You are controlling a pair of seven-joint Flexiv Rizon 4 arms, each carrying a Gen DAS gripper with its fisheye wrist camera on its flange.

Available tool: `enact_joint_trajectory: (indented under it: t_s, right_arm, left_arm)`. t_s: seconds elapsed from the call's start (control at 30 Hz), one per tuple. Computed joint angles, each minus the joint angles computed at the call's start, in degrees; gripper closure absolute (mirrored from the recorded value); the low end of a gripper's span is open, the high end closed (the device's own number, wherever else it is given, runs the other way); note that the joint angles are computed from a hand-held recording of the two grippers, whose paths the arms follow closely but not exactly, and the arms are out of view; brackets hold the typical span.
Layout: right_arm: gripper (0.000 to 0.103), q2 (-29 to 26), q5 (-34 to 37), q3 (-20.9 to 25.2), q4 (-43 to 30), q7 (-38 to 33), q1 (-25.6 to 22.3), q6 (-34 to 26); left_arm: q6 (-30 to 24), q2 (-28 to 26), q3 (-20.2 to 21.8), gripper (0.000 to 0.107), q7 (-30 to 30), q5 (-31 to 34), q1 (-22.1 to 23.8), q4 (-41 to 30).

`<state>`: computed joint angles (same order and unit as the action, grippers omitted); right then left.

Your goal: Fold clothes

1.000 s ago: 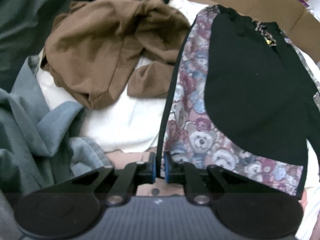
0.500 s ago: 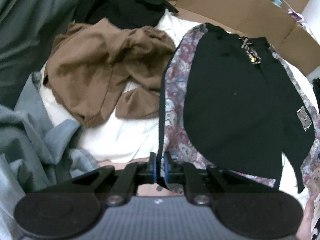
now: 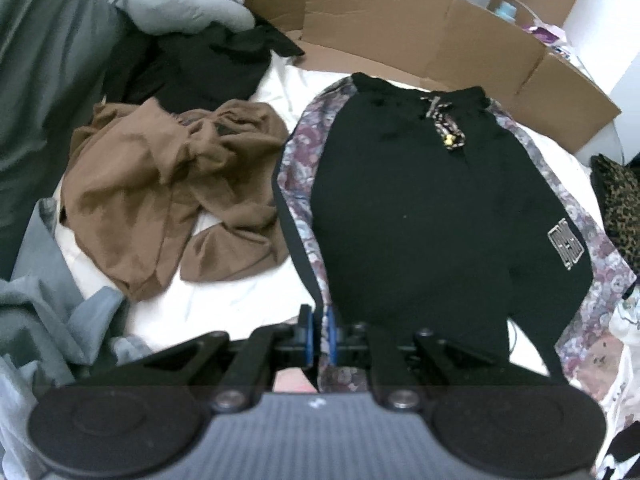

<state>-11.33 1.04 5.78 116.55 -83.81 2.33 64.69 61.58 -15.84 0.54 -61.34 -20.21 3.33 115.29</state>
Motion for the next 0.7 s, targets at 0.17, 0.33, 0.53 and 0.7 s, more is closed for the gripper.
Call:
enact_joint_trajectory:
  t_s: [0.17,0.33,0.53,0.7]
  right_arm:
    - [0.019,2.0,3.1,0.2,-5.2,-0.9,-0.6,-7.5]
    - [0.020,3.4,8.8,0.6,-10.1,-4.5,-0.7,-13.8]
    - [0.020,4.8,5.3,0.2,-8.9,0.1,1.5,-11.9]
    - [0.020,6.7,1.4,0.8,-3.8,7.8,3.7,-2.6]
  left_arm:
    - [-1.9,0.6,-0.8,0.099,-0.7,-1.2,-0.6,-0.8]
    - [-5.5,0.3,-0.8,0.099,-1.4,0.1,-1.6,-2.2]
    - [-7.6,0.1,-0.7,0.099,-2.5,0.5,-2.2,-3.6]
    - [-9.0,0.0,-0.8,0.099,-4.1,-0.3,-2.2,-4.6]
